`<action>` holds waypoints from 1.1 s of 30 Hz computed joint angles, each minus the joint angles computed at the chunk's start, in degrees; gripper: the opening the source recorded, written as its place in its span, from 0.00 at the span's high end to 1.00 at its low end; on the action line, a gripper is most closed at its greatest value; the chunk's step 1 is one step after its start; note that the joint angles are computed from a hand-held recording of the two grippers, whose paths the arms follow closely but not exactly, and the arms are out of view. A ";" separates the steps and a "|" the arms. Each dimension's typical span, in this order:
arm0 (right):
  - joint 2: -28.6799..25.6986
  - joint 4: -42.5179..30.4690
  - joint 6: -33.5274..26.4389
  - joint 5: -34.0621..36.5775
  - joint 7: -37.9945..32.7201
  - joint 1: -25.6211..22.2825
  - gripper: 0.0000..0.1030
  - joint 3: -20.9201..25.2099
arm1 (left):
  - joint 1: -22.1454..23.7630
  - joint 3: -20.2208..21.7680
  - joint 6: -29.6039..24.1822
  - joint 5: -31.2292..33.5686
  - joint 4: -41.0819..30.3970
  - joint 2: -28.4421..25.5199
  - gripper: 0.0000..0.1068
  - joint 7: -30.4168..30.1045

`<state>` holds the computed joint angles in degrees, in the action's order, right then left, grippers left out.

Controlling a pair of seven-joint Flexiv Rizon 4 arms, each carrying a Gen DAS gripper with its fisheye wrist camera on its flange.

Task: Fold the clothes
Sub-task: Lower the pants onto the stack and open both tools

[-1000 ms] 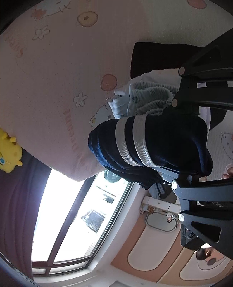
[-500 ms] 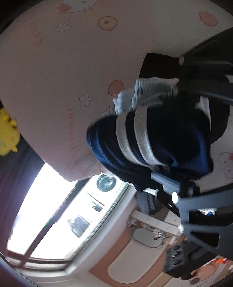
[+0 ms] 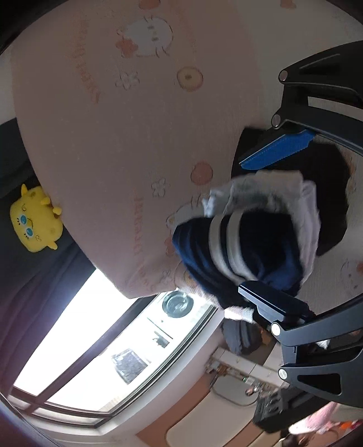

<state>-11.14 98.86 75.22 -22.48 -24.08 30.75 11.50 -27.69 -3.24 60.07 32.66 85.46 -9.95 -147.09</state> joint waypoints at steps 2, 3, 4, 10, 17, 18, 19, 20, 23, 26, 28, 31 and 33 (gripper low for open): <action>1.67 2.56 0.31 -1.59 0.63 -0.02 0.21 -0.32 | -1.50 0.41 -1.79 3.33 0.34 1.12 0.23 -4.27; 2.40 4.05 0.84 -2.06 0.82 -0.20 0.21 -0.20 | -2.03 0.35 -2.84 4.95 0.61 1.70 0.23 -6.48; 3.30 5.79 1.70 -2.97 1.71 -0.30 0.21 -0.24 | -2.60 0.11 -4.12 6.57 1.13 2.48 0.23 -8.96; 7.36 13.22 5.09 -4.73 3.63 -1.71 0.21 1.58 | -2.94 -3.78 -9.86 10.21 4.51 5.97 0.23 -13.43; 13.64 19.77 2.94 -13.42 9.20 -3.84 0.21 3.82 | -4.97 -9.10 -20.65 14.20 5.45 8.65 0.23 -16.02; 14.92 20.93 3.69 -12.97 9.76 -4.24 0.21 4.48 | -5.49 -9.90 -21.69 15.44 5.71 9.27 0.23 -17.20; 16.11 22.01 4.68 -12.30 9.93 -4.58 0.21 5.13 | -6.03 -10.85 -22.68 16.66 5.81 9.75 0.23 -18.21; 17.19 22.92 5.82 -11.18 9.14 -4.71 0.21 5.70 | -6.43 -11.71 -23.73 17.56 5.70 10.09 0.23 -18.83; 20.48 23.78 1.60 -13.07 8.56 -5.93 0.19 8.12 | -7.38 -13.71 -26.02 18.87 5.21 10.71 0.23 -18.93; 22.65 23.63 -3.44 -18.20 9.44 -7.23 0.18 10.28 | -7.94 -14.85 -27.21 17.84 4.59 10.93 0.23 -16.49; 23.77 24.13 -3.42 -18.72 9.29 -7.25 0.18 10.71 | -8.77 -16.01 -29.85 19.74 3.71 11.16 0.23 -16.41; 25.39 24.61 -4.30 -18.92 10.04 -7.44 0.17 11.71 | -9.74 -17.25 -32.74 21.72 3.09 11.66 0.23 -15.98; 26.51 24.73 -6.78 -21.54 12.69 -8.44 0.16 13.21 | -10.53 -18.44 -36.33 23.62 2.13 11.60 0.23 -14.79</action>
